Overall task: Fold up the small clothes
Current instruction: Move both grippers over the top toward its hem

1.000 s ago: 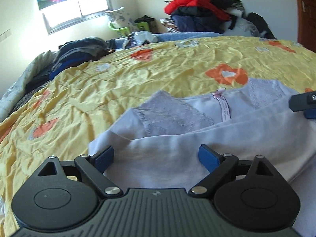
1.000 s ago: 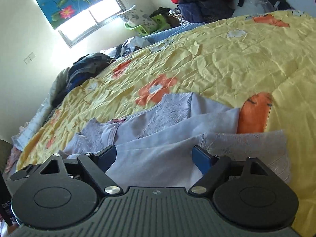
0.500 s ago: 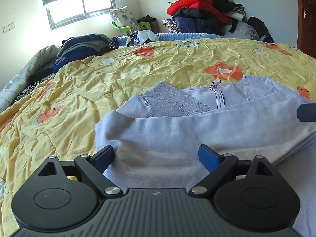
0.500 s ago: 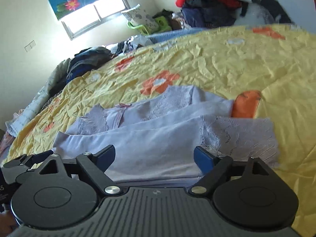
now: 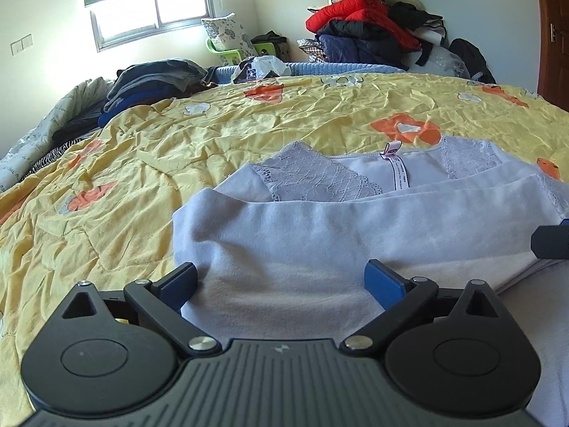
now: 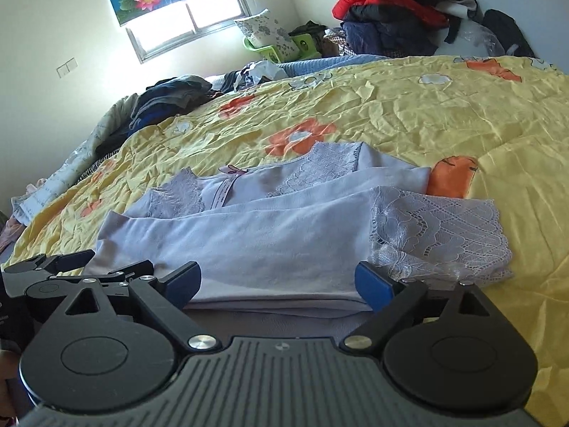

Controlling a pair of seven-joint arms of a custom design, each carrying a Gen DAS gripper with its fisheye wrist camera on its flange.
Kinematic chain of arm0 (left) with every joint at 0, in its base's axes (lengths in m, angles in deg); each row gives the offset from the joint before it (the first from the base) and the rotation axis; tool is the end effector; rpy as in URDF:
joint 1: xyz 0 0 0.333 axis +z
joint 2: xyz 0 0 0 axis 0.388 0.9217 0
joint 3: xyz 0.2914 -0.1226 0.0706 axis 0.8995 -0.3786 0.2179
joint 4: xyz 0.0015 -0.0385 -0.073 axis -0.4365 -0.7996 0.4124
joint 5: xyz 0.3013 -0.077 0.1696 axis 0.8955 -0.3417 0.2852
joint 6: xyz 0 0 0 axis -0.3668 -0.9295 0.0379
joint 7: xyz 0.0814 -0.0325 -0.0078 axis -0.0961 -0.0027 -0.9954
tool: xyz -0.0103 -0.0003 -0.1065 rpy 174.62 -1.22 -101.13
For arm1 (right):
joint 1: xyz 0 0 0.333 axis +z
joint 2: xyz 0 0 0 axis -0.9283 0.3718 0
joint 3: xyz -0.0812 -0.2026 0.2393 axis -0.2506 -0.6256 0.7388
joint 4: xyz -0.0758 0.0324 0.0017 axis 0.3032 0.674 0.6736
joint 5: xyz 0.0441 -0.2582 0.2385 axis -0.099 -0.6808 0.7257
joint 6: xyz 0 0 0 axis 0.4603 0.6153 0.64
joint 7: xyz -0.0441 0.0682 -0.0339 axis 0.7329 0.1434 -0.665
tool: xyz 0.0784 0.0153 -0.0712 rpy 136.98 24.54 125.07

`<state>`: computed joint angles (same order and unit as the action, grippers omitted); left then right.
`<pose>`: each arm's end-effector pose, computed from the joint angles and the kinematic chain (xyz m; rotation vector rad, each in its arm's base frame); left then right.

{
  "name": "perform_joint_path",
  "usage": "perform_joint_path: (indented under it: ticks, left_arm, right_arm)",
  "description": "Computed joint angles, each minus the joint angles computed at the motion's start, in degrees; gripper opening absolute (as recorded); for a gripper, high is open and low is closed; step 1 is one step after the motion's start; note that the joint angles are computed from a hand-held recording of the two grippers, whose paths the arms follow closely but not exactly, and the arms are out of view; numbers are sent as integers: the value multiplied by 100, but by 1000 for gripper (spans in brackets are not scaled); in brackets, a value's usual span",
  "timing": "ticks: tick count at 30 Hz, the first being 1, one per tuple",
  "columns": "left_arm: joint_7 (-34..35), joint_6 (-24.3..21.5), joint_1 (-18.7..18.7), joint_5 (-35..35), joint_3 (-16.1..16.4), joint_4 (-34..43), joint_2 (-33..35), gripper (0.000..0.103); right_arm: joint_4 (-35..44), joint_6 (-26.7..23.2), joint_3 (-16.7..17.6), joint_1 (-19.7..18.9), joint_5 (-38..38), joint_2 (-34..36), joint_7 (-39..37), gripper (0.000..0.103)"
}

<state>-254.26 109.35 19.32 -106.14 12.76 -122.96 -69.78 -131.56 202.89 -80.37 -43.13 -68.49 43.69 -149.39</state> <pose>0.5495 -0.0642 0.4486 -1.2199 2.0448 -0.9324 0.4356 0.3179 0.4639 -1.2893 1.8549 -0.6551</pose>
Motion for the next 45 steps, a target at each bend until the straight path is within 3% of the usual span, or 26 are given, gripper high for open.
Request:
perform_joint_path:
  ticks: [4, 11, 16, 19, 22, 25, 27, 29, 31, 35, 38, 41, 45]
  left_arm:
    - [-283, -170, 31, 198, 52, -5, 12, 103]
    - [-487, -168, 92, 347, 66, -317, -270, 103]
    - [-526, -903, 108, 122, 352, -1056, -1020, 103]
    - [-428, -1176, 43, 112, 513, -1446, -1311, 103]
    - [278, -1324, 2, -353, 646, -1589, -1429, 103]
    - [-65, -1501, 123, 13, 751, -1602, -1424, 103]
    - [-5, -1471, 190, -152, 824, -1666, -1497, 103]
    - [-9, -1306, 251, -223, 856, -1815, -1654, 103]
    - [-45, -1426, 320, -208, 951, -1971, -1862, 103]
    - [-848, -2389, 501, 568, 1255, -2261, -2314, 103]
    - [-1206, -2711, 557, 1212, 1290, -2397, -2462, 103]
    - [-1255, -2768, 507, 1405, 1312, -2495, -2464, 103]
    - [-685, -2089, 316, 963, 1207, -2652, -2539, 103]
  right_arm:
    - [27, -73, 15, 41, -266, 71, -32, 99]
    - [-53, -311, 87, 165, 5, -60, -294, 99]
    - [-384, -523, 298, 293, -7, -366, 291, 102]
    - [-503, -912, 475, 438, 29, -388, 464, 103]
    - [-479, -1491, 623, 649, 325, -342, -105, 103]
    - [-453, -1889, 673, 801, 900, -374, -1122, 103]
    - [-515, -2271, 732, 903, 1232, -463, -1398, 103]
    - [-835, -2209, 759, 925, 1171, -772, -881, 102]
    - [-1139, -2160, 849, 903, 1026, -1101, -154, 102]
    - [-1346, -2073, 988, 882, 1221, -1364, 118, 102]
    - [-1440, -1419, 1003, 830, 988, -1424, 291, 102]
    - [-1326, -1380, 1138, 810, 787, -1290, 357, 102]
    - [-1250, -1866, 1229, 915, 865, -1190, 355, 102]
